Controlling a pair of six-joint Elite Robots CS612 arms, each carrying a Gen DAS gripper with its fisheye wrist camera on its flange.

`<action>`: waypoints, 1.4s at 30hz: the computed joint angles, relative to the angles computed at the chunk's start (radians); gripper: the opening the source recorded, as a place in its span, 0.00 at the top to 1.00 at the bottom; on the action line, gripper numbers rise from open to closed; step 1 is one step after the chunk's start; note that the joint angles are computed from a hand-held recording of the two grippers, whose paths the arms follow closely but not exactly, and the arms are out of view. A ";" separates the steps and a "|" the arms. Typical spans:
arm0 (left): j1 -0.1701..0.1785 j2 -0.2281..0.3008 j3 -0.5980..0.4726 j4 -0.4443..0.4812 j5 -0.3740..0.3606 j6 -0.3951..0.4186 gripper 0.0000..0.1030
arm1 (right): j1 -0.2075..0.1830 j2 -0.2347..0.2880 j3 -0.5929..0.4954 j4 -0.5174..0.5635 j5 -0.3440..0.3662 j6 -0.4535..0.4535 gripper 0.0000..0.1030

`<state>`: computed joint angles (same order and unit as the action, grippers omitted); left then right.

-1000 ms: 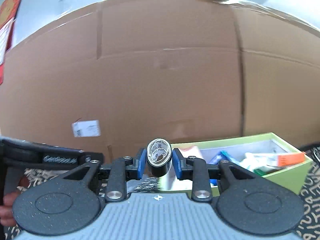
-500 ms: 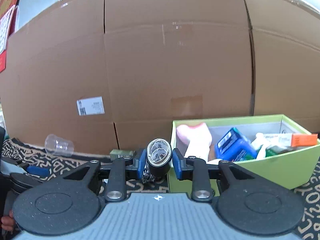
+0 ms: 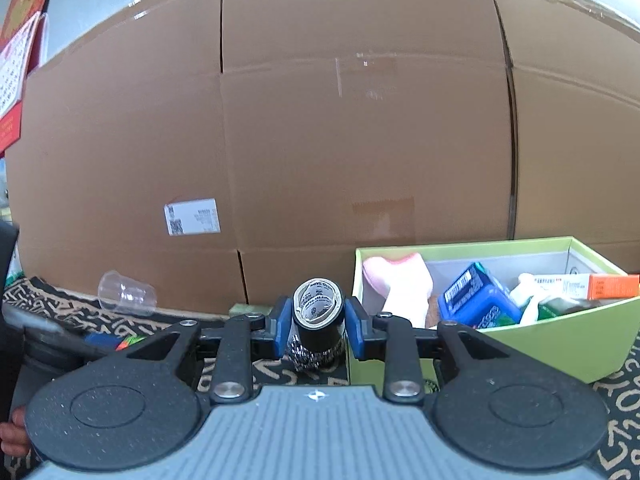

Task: Organize objects
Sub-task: 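Carry the packet and tape roll into the lime-green box and open both grippers, then grasp the clear plastic cup with the left gripper while the right grasps the clear toothbrush case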

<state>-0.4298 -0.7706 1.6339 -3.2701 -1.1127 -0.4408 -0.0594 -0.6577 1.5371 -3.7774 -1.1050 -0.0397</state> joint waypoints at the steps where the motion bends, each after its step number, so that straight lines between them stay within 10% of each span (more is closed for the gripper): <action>1: -0.005 0.000 -0.008 -0.022 0.004 0.014 0.38 | -0.002 0.001 -0.001 -0.012 0.002 0.010 0.68; 9: -0.036 0.027 -0.119 -0.118 -0.034 0.123 0.38 | -0.026 0.018 -0.049 -0.148 -0.120 0.123 0.68; 23: -0.052 0.144 -0.393 0.051 -0.137 0.168 0.34 | -0.059 0.089 -0.179 -0.073 -0.252 0.160 0.68; 28: -0.042 0.145 -0.366 0.016 -0.123 0.092 0.02 | -0.063 0.082 -0.180 0.025 -0.286 0.196 0.29; 42: -0.031 0.081 -0.245 0.017 -0.040 0.039 0.00 | -0.043 0.081 -0.152 -0.054 -0.278 0.117 0.12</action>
